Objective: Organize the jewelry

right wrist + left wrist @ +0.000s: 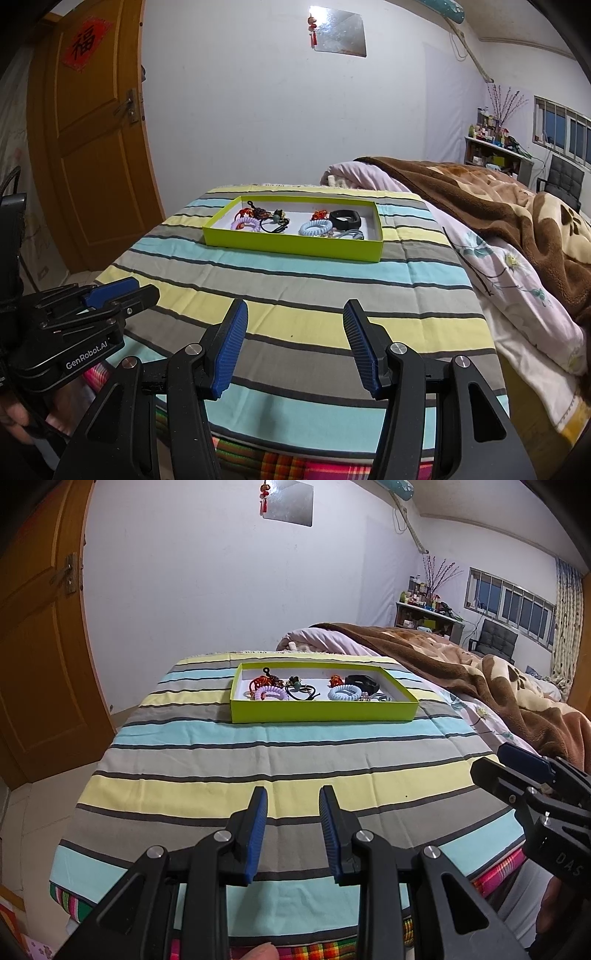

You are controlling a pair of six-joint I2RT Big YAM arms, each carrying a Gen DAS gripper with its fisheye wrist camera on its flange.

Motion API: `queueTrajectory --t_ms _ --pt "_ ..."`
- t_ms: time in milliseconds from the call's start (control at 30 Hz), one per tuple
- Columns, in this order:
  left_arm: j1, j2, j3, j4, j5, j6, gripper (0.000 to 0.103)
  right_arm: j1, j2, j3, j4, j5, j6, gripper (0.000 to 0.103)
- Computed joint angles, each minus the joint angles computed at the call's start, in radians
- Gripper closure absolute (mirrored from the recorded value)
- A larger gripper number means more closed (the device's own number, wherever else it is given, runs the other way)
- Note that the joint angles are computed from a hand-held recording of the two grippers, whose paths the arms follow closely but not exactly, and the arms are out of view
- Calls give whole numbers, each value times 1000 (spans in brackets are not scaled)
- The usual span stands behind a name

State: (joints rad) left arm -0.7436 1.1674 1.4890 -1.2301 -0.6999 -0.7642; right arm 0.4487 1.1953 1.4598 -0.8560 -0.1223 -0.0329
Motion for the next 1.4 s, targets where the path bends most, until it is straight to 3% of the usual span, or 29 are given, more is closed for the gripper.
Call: queueTrajectory --t_ms 1400 --pt "-6 1 -2 -17 -22 -23 73 11 -5 -7 0 11 -4 49"
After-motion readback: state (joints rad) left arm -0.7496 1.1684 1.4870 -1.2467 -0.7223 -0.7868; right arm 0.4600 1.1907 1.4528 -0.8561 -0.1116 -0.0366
